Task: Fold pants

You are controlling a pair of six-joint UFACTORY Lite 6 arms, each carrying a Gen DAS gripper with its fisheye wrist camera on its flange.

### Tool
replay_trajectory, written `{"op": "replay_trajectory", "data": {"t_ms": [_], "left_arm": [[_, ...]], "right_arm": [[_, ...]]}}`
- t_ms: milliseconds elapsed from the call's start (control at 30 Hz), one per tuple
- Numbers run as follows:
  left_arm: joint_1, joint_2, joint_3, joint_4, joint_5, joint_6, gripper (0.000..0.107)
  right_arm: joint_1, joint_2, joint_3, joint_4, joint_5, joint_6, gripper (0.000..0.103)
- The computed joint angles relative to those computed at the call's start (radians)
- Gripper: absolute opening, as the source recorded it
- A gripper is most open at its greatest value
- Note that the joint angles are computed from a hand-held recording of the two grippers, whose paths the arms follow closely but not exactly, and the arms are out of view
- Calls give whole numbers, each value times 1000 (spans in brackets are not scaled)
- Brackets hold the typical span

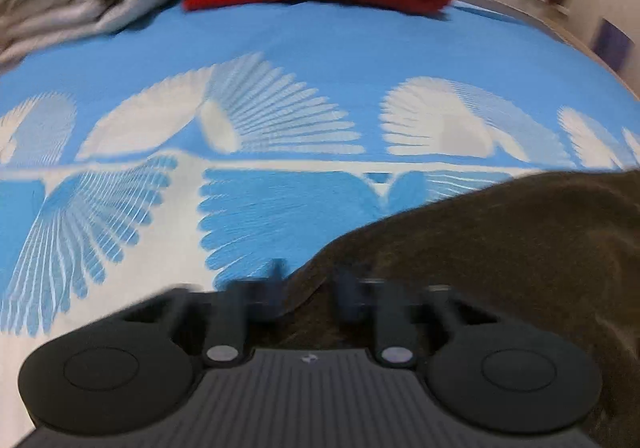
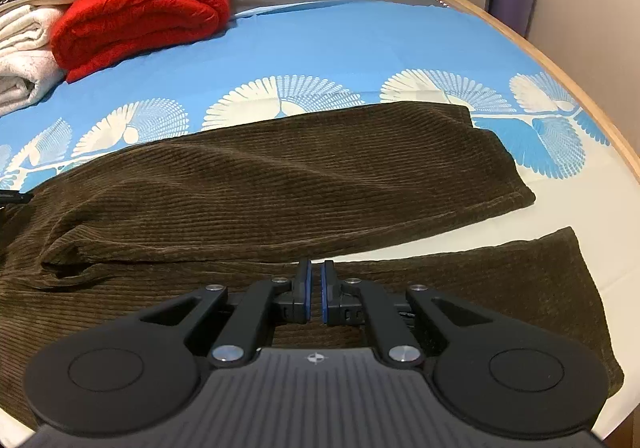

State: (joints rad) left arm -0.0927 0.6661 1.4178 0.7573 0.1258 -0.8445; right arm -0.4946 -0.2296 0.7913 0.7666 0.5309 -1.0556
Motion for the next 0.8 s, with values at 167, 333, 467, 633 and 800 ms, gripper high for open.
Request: {"op": "replay_trajectory", "data": {"t_ms": [167,333,467,633,800], "left_arm": [[-75,-139,-116,414,73,-342,4],[-240,-362,-227,213,256,-166,3],[-509,-665,-399,55,460,-33,2],[-948,-983,-651,4,688,-318,2],[-1004,-1186,-897,-73,609,-611,3]], "right_arm": [[5,4,2,-3,-11,-1,5],[-56,8,24,52,43,-30,5],[-119,-6,17,55,104,-9,5],[-183,-105,-61,52,165,-34,5],[-258,-169,-117,32,237,-83,5]]}}
